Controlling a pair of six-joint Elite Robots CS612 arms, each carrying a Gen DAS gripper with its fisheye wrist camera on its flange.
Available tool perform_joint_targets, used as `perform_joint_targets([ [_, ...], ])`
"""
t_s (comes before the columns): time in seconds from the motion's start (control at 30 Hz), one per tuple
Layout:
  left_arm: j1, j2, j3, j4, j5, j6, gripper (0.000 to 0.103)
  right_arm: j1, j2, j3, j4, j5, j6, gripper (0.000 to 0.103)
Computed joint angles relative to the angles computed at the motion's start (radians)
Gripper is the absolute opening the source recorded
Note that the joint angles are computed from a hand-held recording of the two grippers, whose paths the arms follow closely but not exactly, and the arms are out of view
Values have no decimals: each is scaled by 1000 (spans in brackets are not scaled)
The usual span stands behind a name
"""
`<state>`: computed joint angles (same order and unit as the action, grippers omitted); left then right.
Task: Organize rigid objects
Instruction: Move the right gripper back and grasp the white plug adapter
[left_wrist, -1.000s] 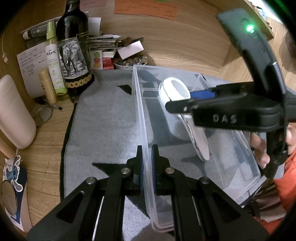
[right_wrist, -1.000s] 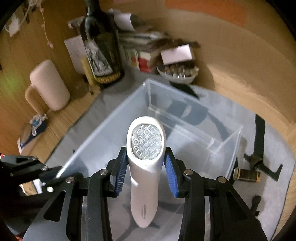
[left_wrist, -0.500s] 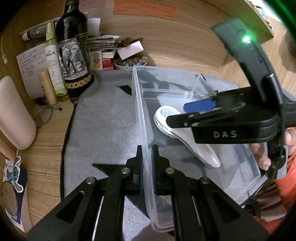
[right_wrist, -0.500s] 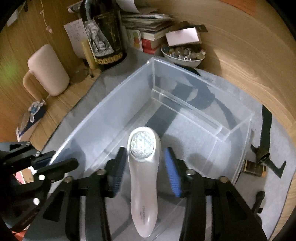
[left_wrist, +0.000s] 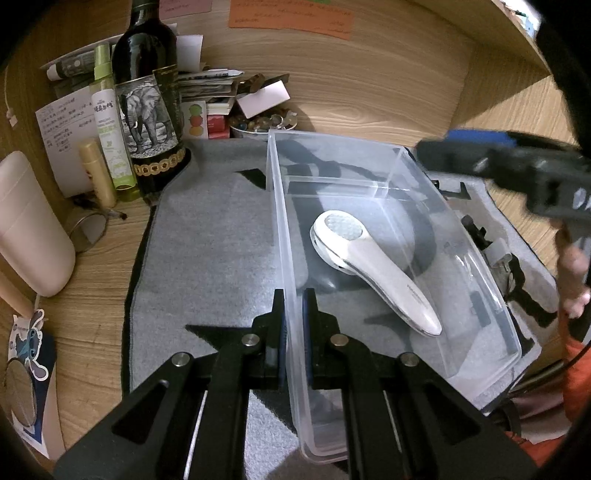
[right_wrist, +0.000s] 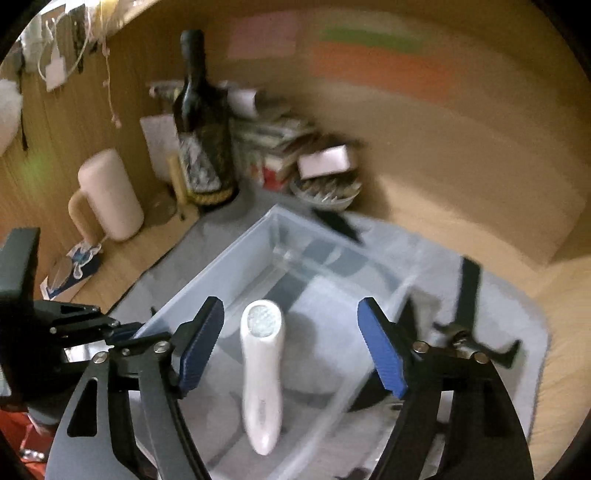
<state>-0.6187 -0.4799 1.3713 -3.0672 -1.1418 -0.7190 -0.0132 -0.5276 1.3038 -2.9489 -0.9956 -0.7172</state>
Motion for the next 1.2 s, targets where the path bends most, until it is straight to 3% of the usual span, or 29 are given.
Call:
perform_joint_targets([
  [0.17, -1, -1, 0, 5, 3, -3, 7, -31, -5, 27, -173, -22, 89, 83],
  [0.47, -1, -2, 3, 4, 3, -5, 7, -88, 1, 49, -271, -135, 192, 84],
  [0.8, -1, -5, 4, 13, 7, -18, 7, -112, 40, 19, -143, -252, 209, 84],
  [1.13, -5, -6, 1, 32, 17, -36, 7, -123, 88, -45, 19, -232, 222, 82],
  [1.2, -5, -6, 0, 34, 18, -37, 7, -127, 98, -62, 43, -213, 240, 76],
])
